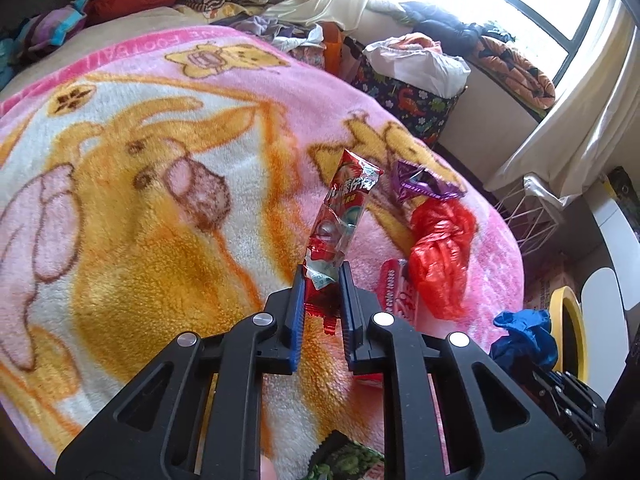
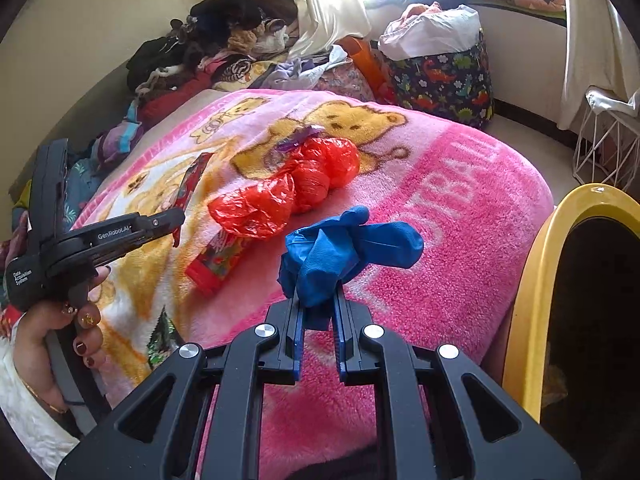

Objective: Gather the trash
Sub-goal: 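Grasp the red snack wrapper with the left tool while the right tool grasps the blue glove, then carry both items over the yellow bin and open both tools to drop them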

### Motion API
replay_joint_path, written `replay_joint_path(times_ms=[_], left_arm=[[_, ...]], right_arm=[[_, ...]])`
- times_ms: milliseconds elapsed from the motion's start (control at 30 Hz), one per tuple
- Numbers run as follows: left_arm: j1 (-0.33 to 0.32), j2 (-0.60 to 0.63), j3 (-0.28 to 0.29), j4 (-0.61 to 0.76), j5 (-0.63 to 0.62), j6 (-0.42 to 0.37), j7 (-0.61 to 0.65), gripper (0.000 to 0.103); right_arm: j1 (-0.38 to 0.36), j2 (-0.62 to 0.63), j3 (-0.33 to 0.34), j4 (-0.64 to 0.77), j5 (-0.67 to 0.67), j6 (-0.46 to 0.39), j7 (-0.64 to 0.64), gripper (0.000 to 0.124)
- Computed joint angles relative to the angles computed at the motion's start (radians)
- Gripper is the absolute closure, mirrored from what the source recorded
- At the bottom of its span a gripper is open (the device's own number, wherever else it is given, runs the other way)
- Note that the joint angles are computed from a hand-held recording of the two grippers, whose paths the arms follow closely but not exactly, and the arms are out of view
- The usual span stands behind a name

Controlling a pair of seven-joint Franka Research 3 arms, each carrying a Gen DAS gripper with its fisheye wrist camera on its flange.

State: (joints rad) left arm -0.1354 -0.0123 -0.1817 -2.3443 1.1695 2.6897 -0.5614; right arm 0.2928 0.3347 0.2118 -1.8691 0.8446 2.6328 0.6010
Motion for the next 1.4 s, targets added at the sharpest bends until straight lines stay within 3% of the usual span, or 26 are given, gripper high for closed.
replay_joint_path(times_ms=[633, 1400], left_arm=[[-0.034, -0.026, -0.035, 0.070, 0.030, -0.050, 0.032, 0.094], [-0.124, 0.072, -0.039, 0.233, 0.045, -0.068, 0.117, 0.095]], right_arm=[[-0.012, -0.107, -0.020, -0.063, 0.164, -0.012, -0.132, 0.112], [-0.048, -0.162, -0.076, -0.084, 0.304, -0.021, -0.208, 0.112]])
